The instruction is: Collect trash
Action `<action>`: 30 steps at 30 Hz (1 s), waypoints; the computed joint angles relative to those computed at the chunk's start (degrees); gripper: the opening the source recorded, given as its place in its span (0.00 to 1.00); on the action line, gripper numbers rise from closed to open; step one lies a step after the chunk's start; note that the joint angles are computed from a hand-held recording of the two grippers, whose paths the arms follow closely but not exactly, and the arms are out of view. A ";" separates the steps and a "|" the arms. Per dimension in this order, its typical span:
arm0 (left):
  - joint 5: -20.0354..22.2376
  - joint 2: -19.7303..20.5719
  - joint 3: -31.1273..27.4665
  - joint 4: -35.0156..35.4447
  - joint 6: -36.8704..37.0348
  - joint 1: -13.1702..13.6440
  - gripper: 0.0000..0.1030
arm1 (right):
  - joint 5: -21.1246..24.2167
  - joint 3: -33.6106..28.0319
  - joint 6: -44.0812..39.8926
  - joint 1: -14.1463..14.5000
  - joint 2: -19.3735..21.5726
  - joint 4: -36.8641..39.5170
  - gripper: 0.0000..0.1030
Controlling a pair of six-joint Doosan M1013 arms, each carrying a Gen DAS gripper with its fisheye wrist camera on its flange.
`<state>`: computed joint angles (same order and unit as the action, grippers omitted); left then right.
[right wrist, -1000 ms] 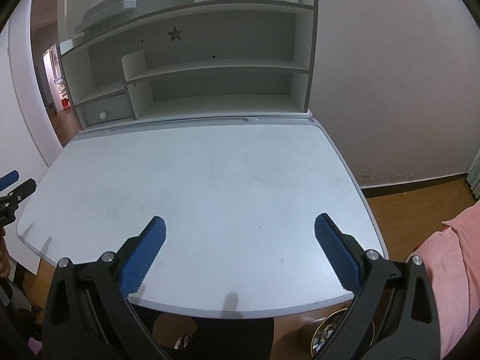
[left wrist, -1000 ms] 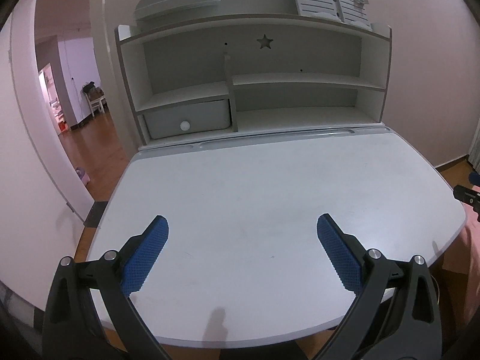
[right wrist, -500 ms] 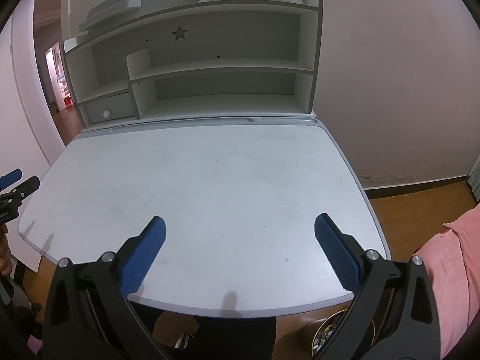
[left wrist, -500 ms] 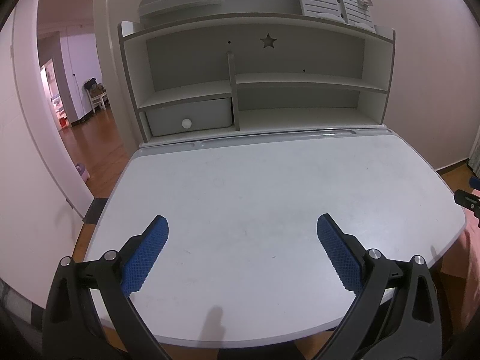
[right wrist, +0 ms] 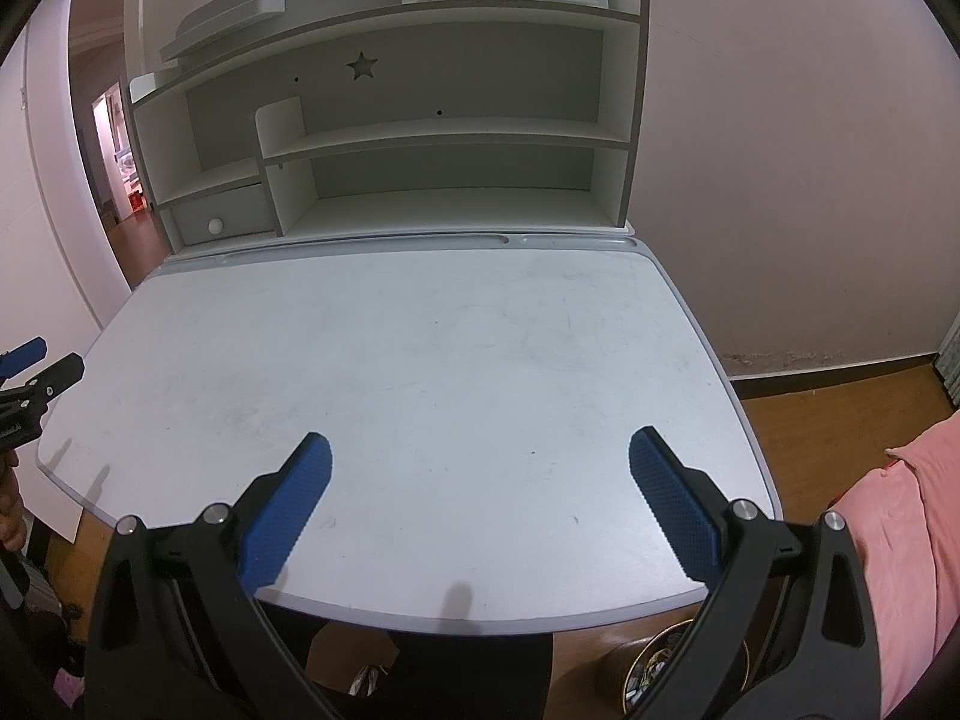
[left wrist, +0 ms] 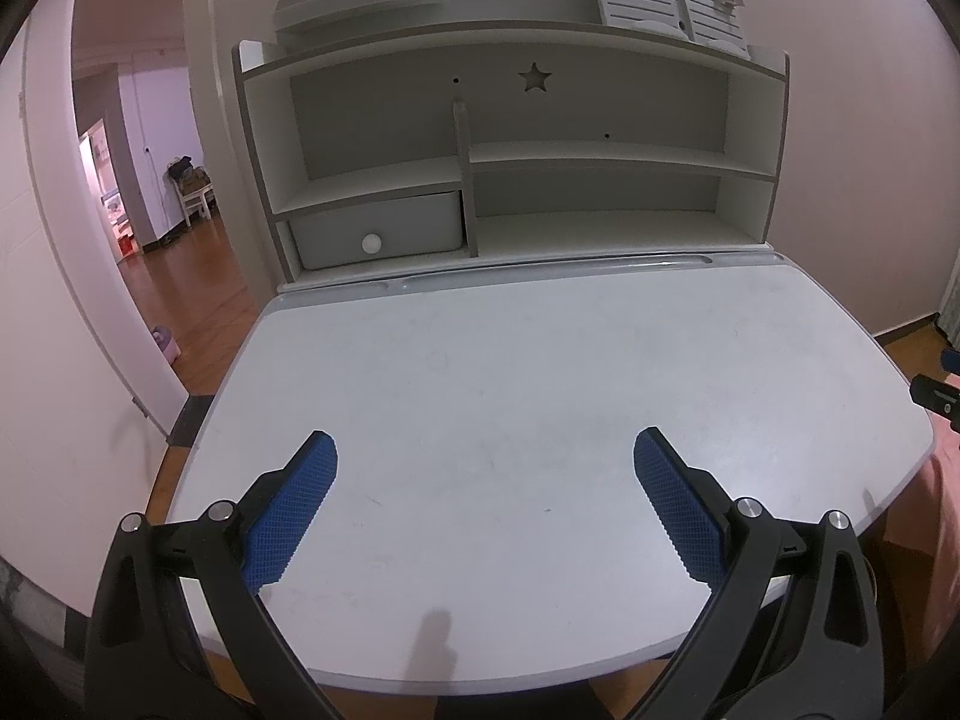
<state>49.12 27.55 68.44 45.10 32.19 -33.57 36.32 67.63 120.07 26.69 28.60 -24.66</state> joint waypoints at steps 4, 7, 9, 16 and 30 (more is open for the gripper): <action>0.01 0.03 -0.05 -0.22 0.05 0.05 0.94 | -0.14 0.25 -0.53 -0.07 -0.20 0.41 0.93; 0.11 0.09 -0.07 -0.36 0.18 0.01 0.94 | -0.27 0.42 -0.81 -0.12 -0.30 0.61 0.93; 0.19 0.13 -0.07 -0.33 0.18 -0.07 0.94 | -0.18 0.41 -0.84 -0.10 -0.30 0.57 0.93; 0.16 0.23 -0.20 -0.57 0.53 -0.05 0.94 | -0.11 0.45 -0.81 -0.07 -0.35 0.47 0.93; 0.61 0.29 -0.27 -0.61 0.43 -0.36 0.94 | -0.45 0.76 -1.84 -0.25 -0.60 1.15 0.93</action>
<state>49.73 27.84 68.17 44.49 32.62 -33.93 35.87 68.39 118.22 26.45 28.00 -23.51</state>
